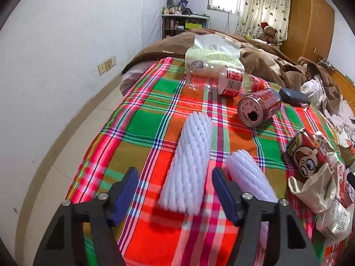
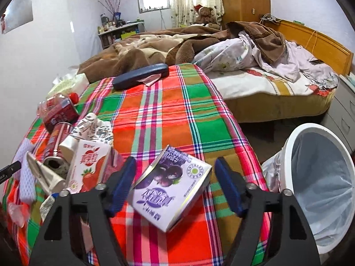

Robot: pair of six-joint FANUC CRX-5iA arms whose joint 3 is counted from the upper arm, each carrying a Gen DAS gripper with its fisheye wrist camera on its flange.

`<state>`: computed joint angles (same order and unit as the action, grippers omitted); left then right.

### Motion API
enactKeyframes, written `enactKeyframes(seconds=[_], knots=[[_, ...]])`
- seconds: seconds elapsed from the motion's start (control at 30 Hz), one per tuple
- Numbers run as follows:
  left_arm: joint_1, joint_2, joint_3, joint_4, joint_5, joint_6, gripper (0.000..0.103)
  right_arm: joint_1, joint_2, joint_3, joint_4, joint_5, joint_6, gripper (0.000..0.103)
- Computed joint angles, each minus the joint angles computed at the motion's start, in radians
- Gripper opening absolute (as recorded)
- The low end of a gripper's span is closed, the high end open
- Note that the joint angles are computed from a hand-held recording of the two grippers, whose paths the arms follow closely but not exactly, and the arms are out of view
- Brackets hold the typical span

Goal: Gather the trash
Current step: 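Grasp the white foam net with the left tool while the right tool grasps the purple juice box, then carry the foam net and juice box over the bin and open both tools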

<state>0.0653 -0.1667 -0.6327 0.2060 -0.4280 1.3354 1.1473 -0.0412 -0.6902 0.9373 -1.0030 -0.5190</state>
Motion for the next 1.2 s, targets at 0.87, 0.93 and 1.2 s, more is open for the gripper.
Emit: enactKeyframes(seconds=[0.87,0.93,1.2], knots=[[-0.011,0.004,-0.030,0.112,-0.013,-0.088,0.028,-0.010,0.015,0.013,-0.044,0.086,0.020,0.078],[-0.010,0.001,-0.034,0.117,-0.014,-0.092,0.028,-0.005,0.012,0.008,-0.047,0.093,0.012,0.078],[-0.016,-0.041,-0.065,0.132,-0.005,-0.103,0.028,0.038,-0.027,-0.040,-0.003,0.038,-0.072,0.058]])
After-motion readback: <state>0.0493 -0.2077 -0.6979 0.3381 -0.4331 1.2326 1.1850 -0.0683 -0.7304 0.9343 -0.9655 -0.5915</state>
